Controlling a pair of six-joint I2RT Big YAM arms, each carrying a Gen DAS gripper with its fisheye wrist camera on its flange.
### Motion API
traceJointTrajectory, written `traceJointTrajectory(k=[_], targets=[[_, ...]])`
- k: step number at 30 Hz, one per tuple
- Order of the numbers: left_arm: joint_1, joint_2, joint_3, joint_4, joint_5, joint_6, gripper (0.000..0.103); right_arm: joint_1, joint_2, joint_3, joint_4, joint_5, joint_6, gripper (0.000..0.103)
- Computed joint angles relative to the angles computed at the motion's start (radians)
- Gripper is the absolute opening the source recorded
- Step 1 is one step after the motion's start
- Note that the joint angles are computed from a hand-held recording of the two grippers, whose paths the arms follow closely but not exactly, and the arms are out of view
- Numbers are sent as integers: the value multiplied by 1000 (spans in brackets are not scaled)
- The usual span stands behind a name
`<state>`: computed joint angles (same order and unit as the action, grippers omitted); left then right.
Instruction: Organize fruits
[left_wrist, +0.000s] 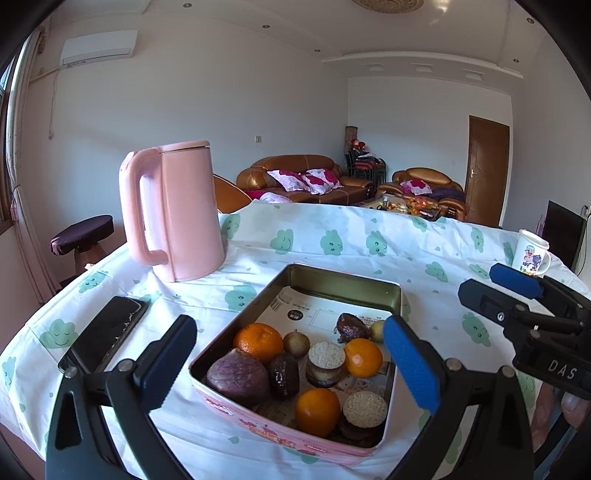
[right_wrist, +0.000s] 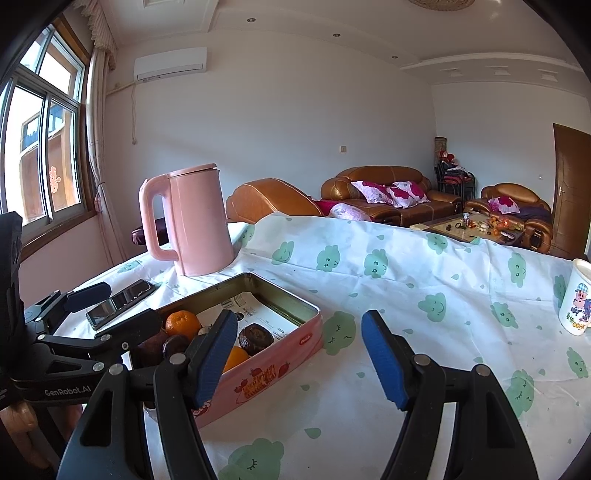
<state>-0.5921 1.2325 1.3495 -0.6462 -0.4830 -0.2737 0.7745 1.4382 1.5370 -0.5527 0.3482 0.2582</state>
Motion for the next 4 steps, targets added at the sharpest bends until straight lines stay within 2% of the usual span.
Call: traceJointTrajectory(k=[4], targets=[[-2,-6,-6,12,0,4,103,-7,-19,-20,-11,5,0,71]])
